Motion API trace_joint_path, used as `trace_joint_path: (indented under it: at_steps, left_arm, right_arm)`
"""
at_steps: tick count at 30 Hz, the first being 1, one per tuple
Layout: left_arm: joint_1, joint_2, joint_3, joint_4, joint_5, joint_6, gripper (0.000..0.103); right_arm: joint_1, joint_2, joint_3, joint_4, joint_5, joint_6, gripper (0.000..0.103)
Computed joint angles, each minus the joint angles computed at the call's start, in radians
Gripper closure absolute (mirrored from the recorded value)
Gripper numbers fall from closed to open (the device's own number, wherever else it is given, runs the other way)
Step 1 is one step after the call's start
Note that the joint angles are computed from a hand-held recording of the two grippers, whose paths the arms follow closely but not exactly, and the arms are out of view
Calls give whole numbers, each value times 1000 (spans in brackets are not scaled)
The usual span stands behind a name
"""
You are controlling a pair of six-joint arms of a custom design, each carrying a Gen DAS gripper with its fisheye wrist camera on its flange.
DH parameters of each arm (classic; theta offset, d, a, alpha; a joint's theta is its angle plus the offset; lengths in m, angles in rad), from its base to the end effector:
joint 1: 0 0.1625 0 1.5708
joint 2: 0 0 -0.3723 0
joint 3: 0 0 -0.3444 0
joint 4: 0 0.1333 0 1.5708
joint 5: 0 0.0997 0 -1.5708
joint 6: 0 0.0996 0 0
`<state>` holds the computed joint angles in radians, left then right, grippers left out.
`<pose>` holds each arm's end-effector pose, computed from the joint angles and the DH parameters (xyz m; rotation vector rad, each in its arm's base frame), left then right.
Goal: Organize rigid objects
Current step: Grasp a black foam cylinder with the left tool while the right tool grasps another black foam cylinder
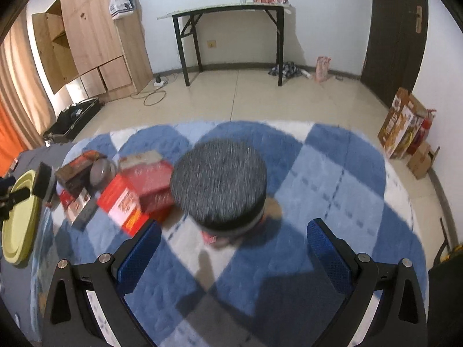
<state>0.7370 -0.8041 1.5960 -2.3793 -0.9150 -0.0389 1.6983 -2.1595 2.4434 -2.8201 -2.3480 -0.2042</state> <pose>-0.3148 -0.5477 0.1083 0.9717 2.3332 -0.3824 0.0933 -0.2290 0.4172 -0.0987 -2.1674 1.0776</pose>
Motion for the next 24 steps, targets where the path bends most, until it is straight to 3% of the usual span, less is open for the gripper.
trace_joint_path:
  at_steps: [7,10,11,13,14,17,21,24]
  left_arm:
    - [41,57,-42,-108,0,38,0]
    - [68,77,-87,-58,-44,22,1]
    - [70,84,-97,-46,-41,26,7]
    - [78,93,-108,-27,-46,36,31]
    - [80,91,-109,-25,-52,32,30]
    - [84,63,-80,-66,-96,29,31]
    - [67,-28,-10,-130,-107,29,31]
    - [69,-111,15,-120,-77,33,31]
  right_arm:
    - [-69,85,-26,-106,69,-94,4]
    - [-110,95,-35,-107,111,-109,9]
    - [-123,98,-37,-108,123,-113,17]
    - [-144,94,-40,-100,150,-121,29]
    - [-157,87,-41,-89,176,-132,34]
    - [-158,82,-38,-88,181,-146,34]
    - [-72,63,-34,-108,106,-143,34]
    - [99,96,-89,-74,0,-127,34]
